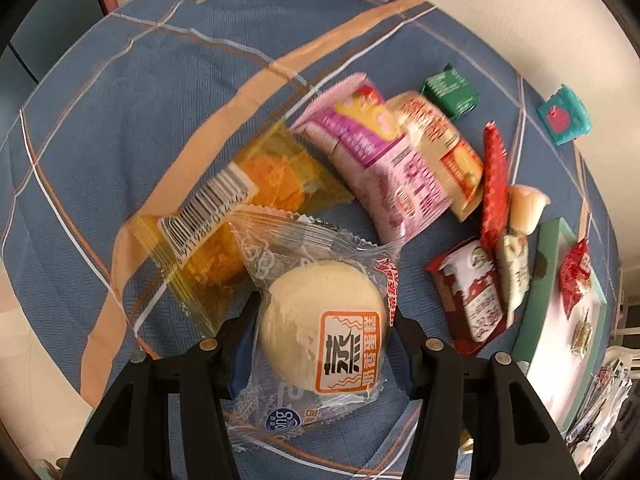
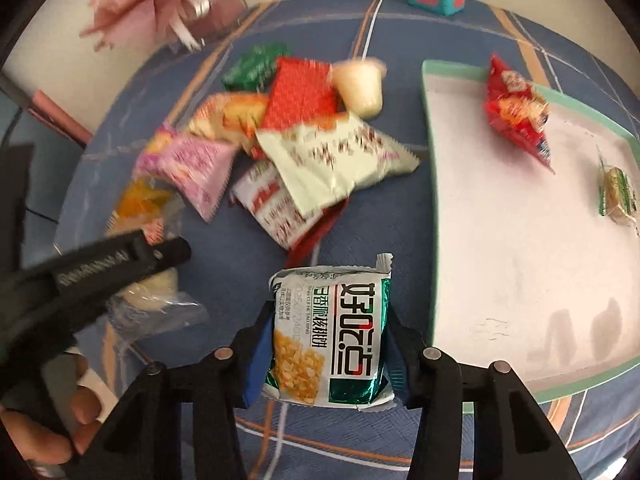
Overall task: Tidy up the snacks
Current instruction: 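Place white bun in tray with left tool while right tool places snack bag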
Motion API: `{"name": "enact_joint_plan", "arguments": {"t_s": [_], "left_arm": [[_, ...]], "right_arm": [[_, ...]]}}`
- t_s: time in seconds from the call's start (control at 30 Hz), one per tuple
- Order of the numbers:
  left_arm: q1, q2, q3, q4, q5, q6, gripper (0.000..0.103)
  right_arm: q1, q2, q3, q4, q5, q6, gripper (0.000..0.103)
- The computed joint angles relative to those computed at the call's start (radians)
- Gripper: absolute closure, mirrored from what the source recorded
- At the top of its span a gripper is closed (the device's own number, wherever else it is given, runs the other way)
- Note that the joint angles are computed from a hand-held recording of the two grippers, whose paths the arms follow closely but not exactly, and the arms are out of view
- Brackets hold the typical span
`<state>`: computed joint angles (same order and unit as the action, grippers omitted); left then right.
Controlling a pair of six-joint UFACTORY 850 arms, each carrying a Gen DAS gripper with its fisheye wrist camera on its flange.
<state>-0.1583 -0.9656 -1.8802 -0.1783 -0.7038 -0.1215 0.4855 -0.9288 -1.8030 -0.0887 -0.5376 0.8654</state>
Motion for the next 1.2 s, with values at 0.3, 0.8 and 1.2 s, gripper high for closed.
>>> {"name": "enact_joint_plan", "arguments": {"t_s": [0.3, 0.8, 1.2], "left_arm": [[-0.014, 0.068, 0.064, -0.04, 0.082, 0.058, 0.046], [-0.147, 0.182, 0.198, -0.178, 0.156, 0.364, 0.046], [-0.27, 0.174, 0.208, -0.225, 0.186, 0.559, 0.046]], "right_arm": [[-0.012, 0.11, 0.118, -0.083, 0.11, 0.147, 0.051], [-0.117, 0.346, 0.457, -0.452, -0.027, 0.732, 0.051], [-0.169, 0.428, 0.595, -0.595, -0.032, 0.954, 0.051]]}}
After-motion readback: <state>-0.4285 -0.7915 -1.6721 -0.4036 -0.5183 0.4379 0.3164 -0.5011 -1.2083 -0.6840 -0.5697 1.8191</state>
